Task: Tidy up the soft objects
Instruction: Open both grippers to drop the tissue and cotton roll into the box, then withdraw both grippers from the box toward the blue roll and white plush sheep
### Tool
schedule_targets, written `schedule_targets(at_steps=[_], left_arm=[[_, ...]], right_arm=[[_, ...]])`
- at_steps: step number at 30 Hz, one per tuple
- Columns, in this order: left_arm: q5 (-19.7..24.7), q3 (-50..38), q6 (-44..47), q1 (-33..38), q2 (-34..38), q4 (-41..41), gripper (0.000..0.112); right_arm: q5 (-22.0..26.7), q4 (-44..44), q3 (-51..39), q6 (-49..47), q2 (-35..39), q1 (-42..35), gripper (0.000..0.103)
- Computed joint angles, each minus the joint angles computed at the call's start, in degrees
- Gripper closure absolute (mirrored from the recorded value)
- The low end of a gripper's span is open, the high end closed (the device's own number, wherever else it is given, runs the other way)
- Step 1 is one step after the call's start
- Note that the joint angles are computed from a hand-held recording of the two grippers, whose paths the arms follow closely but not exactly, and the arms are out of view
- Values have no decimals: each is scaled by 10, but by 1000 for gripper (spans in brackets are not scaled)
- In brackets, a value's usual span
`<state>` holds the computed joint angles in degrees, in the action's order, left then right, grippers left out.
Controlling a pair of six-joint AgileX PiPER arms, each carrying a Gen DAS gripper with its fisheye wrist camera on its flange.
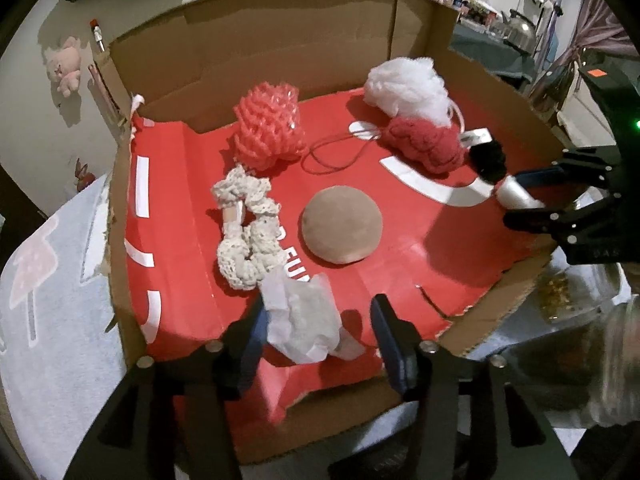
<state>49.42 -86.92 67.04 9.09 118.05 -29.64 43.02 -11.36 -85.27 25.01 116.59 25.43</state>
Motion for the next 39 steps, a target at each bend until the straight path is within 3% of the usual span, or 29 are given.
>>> schedule_targets(at_steps=[4,6,10,16,20,22,30,35,39], left_arm=[[5,16,31,18,-24,-37,43],[15,19,40,27,-34,-53,42],[26,51,69,48,-74,-92,39],[50,128,148,99,-154,-175,29],[73,190,210,141,-213,-234,19],[86,229,248,166,-247,-269,16],[137,371,381,268,-355,-373,10],[165,447,444,320,-393,-411,10],[159,508,491,345,-412,-439,10]], right_arm=[[-13,-5,23,19,-31,0,46],[-13,-37,37,52,-51,11,38],[-21,-72,73,100,-103,29,37],[-29,-159,124,220,-179,84,30],[-8,-256,167,337,-236,148,29],[1,-297,189,390,-259,177,23],[117,-488,279,667,-325,353,18],[186,-536,308,767,-316,439,17],[239,-554,325,847,-289,491,17]])
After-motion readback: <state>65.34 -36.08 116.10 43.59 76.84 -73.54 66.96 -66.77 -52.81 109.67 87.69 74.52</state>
